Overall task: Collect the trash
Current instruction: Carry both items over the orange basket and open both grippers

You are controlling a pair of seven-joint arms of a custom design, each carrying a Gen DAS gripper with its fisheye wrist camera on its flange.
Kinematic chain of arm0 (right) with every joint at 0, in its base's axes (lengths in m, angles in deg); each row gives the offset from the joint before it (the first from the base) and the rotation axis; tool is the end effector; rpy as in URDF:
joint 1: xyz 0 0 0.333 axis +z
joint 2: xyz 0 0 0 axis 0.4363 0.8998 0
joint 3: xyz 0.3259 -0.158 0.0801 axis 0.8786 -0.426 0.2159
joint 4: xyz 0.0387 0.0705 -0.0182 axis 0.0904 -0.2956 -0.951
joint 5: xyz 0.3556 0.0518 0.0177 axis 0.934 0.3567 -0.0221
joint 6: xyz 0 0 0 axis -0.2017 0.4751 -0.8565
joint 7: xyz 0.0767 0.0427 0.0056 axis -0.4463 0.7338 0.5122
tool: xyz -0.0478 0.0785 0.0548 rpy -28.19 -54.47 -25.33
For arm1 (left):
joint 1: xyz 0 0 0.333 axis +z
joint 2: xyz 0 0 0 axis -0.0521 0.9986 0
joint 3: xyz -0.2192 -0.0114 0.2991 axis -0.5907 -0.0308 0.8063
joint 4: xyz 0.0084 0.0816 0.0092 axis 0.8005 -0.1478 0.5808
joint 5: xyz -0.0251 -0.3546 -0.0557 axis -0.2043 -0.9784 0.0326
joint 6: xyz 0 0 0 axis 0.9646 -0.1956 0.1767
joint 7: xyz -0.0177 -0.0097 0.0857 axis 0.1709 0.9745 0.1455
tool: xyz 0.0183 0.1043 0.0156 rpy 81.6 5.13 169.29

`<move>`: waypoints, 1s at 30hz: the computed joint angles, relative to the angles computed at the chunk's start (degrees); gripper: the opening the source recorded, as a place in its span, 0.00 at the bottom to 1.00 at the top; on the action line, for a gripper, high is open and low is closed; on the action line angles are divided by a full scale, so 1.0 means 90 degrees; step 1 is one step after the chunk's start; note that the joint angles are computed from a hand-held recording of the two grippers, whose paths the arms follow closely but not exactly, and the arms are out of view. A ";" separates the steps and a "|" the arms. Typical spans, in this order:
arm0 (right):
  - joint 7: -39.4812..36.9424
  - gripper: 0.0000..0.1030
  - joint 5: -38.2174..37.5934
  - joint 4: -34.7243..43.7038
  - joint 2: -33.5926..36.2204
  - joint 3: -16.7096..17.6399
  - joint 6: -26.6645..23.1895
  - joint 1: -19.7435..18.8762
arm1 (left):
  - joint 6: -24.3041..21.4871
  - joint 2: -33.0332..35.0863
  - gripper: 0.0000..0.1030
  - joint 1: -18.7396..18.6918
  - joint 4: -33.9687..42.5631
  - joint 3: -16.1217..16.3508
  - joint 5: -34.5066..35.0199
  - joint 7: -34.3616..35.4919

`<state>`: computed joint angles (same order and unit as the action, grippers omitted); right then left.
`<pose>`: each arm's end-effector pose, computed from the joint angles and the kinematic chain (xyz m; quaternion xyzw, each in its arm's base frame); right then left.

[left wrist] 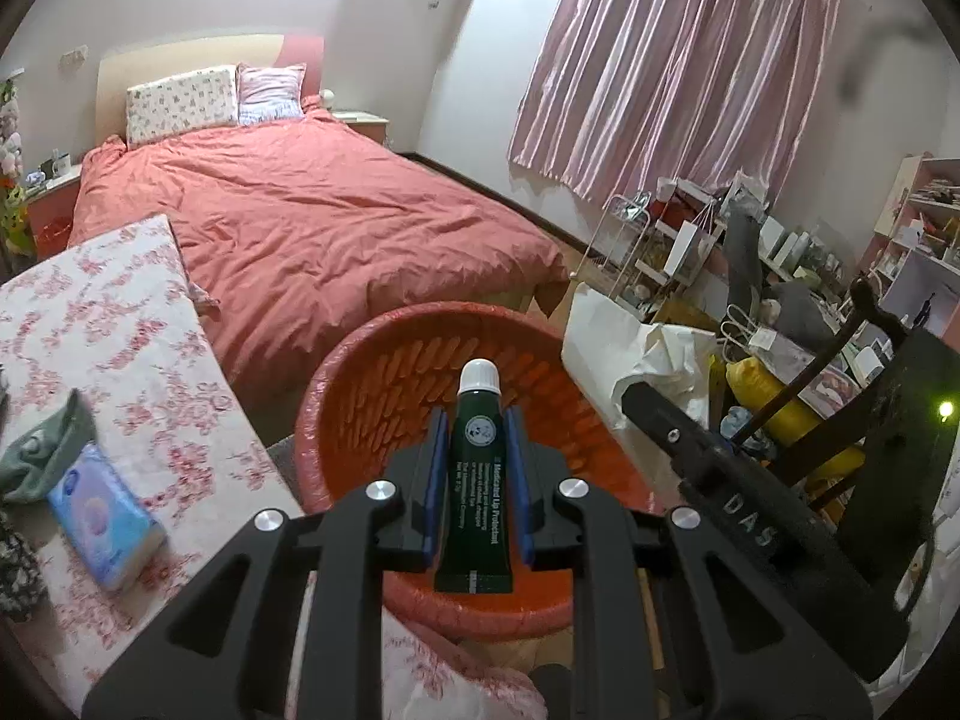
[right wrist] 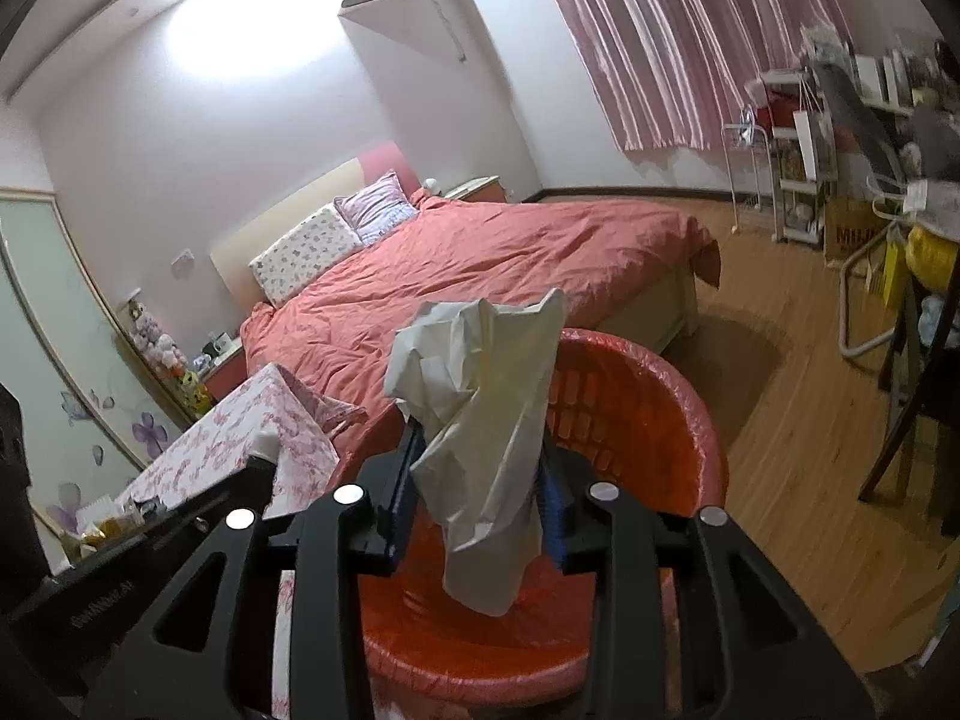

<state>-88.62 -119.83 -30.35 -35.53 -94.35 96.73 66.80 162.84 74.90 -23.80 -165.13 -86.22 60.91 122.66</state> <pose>0.6277 0.4391 0.4120 -0.5506 0.6630 -0.1869 0.4716 0.6676 -0.3711 0.4353 -0.6075 0.6695 -0.3939 0.1658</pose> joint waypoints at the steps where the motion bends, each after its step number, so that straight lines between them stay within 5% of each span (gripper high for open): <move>1: 0.0028 0.41 0.0022 0.0011 0.0019 0.0004 0.0054 -0.0036 | -0.0105 0.0095 0.19 0.0088 0.0100 -0.0135 -0.0074 0.0120; 5: -0.0089 0.58 0.0344 0.0063 0.0135 0.0079 0.0212 -0.0175 | -0.0501 0.0376 0.33 0.0190 0.0436 -0.0310 -0.0348 0.0354; 7: -0.0154 0.59 0.0495 -0.0010 0.0137 0.0048 0.0252 -0.0154 | -0.0602 0.0449 0.42 0.0197 0.0503 -0.0303 -0.0440 0.0391; 14: -0.0799 0.63 0.0835 -0.0210 -0.0039 0.0158 -0.0211 -0.0031 | -0.0626 0.0067 0.50 -0.0011 -0.0062 0.0197 -0.0209 -0.0095; 22: -0.1958 0.62 0.0999 0.0092 -0.0079 0.0668 -0.0612 -0.0017 | -0.0311 -0.1045 0.58 -0.0497 -0.1473 0.1180 0.1229 -0.1761; 30: -0.4476 0.62 0.2318 0.0966 0.0443 0.1893 -0.0876 -0.0299 | -0.0640 -0.2416 0.66 -0.1148 -0.3044 0.2344 0.4029 -0.4730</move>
<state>-128.90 -98.97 -21.66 -31.54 -77.31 88.85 64.10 157.07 53.16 -34.13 -192.53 -65.13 97.17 80.09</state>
